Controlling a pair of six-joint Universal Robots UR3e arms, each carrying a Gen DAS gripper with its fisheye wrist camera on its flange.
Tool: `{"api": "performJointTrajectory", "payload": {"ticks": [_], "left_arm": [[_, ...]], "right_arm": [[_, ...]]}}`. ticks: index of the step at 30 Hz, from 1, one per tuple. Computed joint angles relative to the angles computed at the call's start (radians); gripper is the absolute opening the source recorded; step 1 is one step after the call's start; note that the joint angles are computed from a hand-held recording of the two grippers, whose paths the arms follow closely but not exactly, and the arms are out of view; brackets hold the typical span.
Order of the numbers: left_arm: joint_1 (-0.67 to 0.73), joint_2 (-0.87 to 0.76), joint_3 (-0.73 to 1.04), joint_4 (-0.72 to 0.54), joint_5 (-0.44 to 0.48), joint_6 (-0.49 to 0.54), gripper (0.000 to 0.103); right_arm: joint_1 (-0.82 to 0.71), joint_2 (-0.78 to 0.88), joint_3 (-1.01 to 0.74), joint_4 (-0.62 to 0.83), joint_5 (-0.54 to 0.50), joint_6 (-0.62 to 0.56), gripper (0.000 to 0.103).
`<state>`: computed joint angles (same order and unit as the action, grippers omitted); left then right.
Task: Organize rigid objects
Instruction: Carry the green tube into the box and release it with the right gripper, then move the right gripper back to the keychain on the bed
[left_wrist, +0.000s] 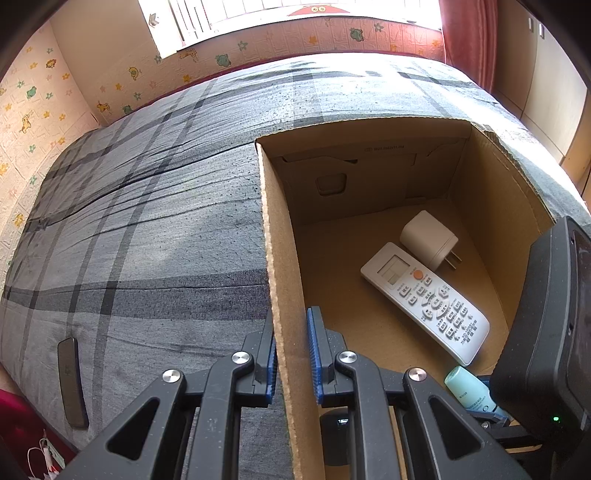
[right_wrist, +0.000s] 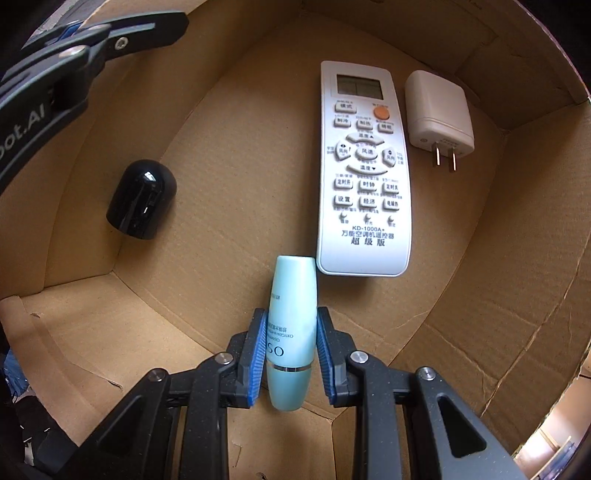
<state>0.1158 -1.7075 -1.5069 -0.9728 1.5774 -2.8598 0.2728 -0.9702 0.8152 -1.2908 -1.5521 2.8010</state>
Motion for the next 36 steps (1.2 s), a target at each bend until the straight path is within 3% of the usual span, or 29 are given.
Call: {"api": "performJointTrajectory", "payload": {"ticks": [5,12,28,36], "left_arm": [[-0.002,-0.002,0.004,-0.002,0.003,0.001,0.016],[-0.004,-0.003,0.009,-0.006,0.004,-0.001,0.016],[-0.004,-0.005,0.014,-0.009,0.006,0.0,0.016],[-0.005,-0.004,0.012,-0.008,0.01,0.003,0.016]], "right_arm": [[-0.021,0.009,-0.004,0.012,0.008,-0.018,0.027],[-0.036,0.027,-0.045,0.026,0.033,-0.025,0.043],[-0.066,-0.036,-0.123,0.076,0.05,-0.073,0.048],[-0.108,-0.089,-0.143,0.093,0.051,-0.098,0.058]]}}
